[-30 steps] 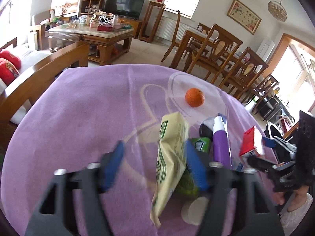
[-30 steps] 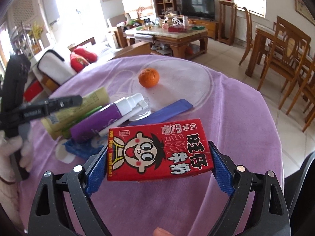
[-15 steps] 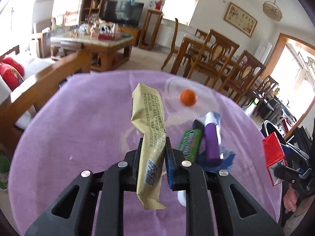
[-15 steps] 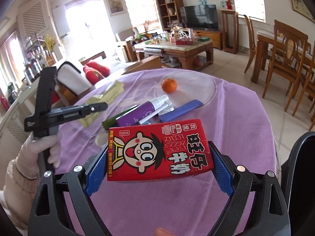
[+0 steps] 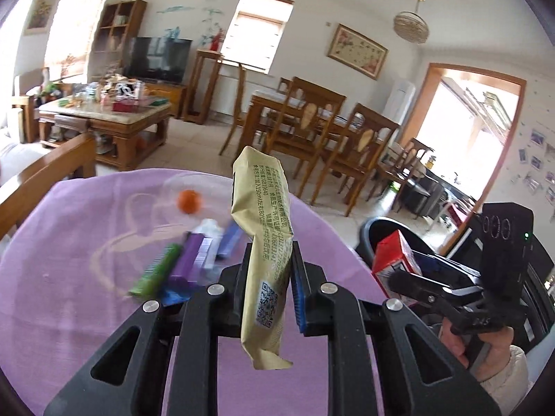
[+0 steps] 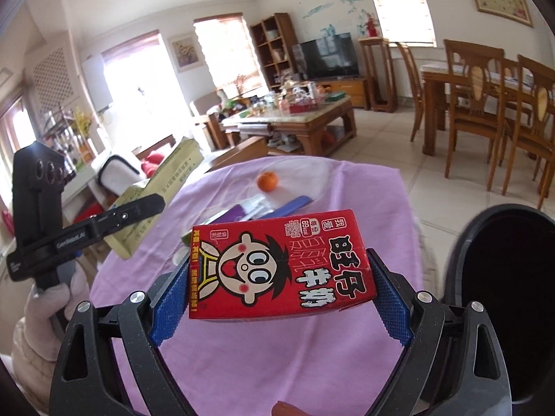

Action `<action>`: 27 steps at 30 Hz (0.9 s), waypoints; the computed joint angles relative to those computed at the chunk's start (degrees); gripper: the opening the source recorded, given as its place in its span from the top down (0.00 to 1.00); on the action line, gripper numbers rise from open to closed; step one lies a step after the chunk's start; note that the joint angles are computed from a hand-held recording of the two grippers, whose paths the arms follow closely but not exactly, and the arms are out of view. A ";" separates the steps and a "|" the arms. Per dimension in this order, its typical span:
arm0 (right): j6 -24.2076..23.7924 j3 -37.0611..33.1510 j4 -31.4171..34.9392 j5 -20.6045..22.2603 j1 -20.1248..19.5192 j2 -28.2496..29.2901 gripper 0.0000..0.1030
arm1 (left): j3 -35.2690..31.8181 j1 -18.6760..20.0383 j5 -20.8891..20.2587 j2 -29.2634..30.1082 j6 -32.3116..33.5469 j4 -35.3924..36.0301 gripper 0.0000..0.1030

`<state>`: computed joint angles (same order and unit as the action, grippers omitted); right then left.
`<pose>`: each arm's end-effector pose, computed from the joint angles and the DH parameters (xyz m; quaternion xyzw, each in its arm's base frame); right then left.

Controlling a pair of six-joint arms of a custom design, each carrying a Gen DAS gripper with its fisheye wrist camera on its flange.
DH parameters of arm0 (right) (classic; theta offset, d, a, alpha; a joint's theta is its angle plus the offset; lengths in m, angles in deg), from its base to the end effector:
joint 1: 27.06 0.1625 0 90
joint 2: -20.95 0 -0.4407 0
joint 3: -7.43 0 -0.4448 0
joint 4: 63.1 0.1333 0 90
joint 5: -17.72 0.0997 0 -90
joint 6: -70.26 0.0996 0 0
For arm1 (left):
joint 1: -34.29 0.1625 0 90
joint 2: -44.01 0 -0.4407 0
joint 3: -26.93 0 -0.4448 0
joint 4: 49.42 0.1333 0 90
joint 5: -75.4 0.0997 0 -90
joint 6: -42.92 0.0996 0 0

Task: Collect trash
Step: 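Carry the wrapper and milk box over the black bin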

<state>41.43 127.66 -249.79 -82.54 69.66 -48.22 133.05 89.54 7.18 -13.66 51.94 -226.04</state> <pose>0.1822 -0.5586 0.2312 0.2473 -0.8848 0.3632 0.1549 -0.2399 -0.6445 0.1909 0.2886 0.8842 -0.3528 0.1026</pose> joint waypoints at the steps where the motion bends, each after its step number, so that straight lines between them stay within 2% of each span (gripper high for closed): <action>1: -0.02 0.63 -0.23 0.02 -0.48 -1.03 0.13 | -0.37 -0.56 -0.51 0.87 0.01 0.14 0.81; 6: -2.29 4.39 -5.95 -3.53 -2.23 -5.88 0.13 | -1.44 -2.86 -3.60 5.53 -0.89 -1.01 0.81; 13: -5.26 8.28 -13.26 -7.57 -5.86 -10.74 0.13 | -4.66 -5.38 -6.06 11.94 -0.67 1.84 0.81; 17: -5.90 9.66 -16.04 -7.44 -9.54 -13.04 0.13 | -7.61 -6.07 -7.18 15.80 -0.86 4.65 0.81; 27: -5.10 10.76 -15.44 -1.94 -18.44 -16.52 0.13 | -15.12 -5.85 -8.84 22.72 -2.75 12.15 0.81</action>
<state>36.34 138.42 -265.23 -84.48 51.22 -64.74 117.93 83.69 -1.66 9.05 49.20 -213.89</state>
